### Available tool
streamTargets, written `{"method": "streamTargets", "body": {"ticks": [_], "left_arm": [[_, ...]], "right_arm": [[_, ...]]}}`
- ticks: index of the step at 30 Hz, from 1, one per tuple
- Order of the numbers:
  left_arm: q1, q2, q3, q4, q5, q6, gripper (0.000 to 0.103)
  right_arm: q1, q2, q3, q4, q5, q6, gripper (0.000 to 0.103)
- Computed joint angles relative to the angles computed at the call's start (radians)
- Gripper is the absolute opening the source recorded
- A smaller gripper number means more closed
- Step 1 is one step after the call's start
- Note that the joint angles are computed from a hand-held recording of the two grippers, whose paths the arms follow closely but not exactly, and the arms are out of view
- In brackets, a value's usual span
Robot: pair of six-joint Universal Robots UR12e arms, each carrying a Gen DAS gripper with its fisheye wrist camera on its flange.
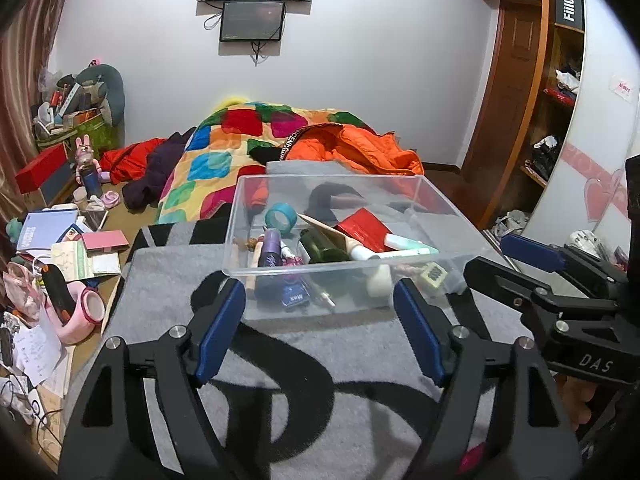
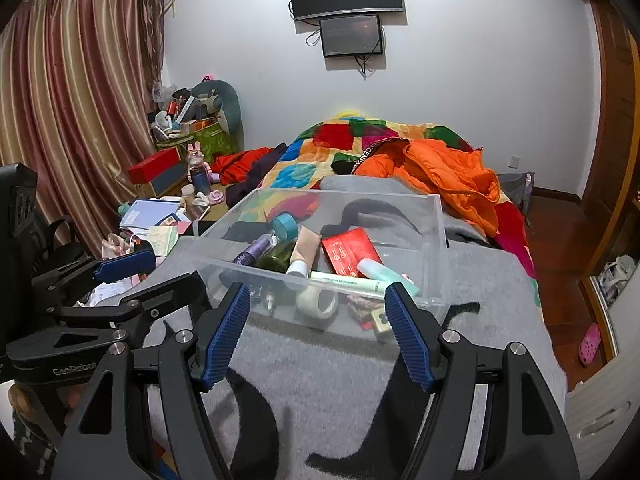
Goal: Organize objects
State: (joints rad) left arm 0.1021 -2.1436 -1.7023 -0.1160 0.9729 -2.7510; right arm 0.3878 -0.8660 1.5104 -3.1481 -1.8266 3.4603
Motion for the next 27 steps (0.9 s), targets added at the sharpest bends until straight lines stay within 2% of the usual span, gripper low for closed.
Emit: {"method": "streamTargets", "body": {"ticks": [3,6,10,27], "left_arm": [[0.003,0.003,-0.003,-0.013,-0.014,0.000,0.082],[0.006,0.005,-0.008,-0.014,-0.025,-0.001,0.084],[0.003,0.006,-0.013,0.007,-0.003,-0.017,0.090],[0.003,0.012,-0.029,0.030,-0.032,0.007,0.094]], "right_arm": [[0.001,-0.003,0.008,-0.003,-0.002,0.006,0.067],[0.001,-0.005,0.014,-0.004,-0.002,0.013,0.067],[-0.002,-0.007,0.021,-0.003,0.005,0.024,0.067],[-0.004,-0.009,0.028,0.001,0.017,0.040,0.067]]}}
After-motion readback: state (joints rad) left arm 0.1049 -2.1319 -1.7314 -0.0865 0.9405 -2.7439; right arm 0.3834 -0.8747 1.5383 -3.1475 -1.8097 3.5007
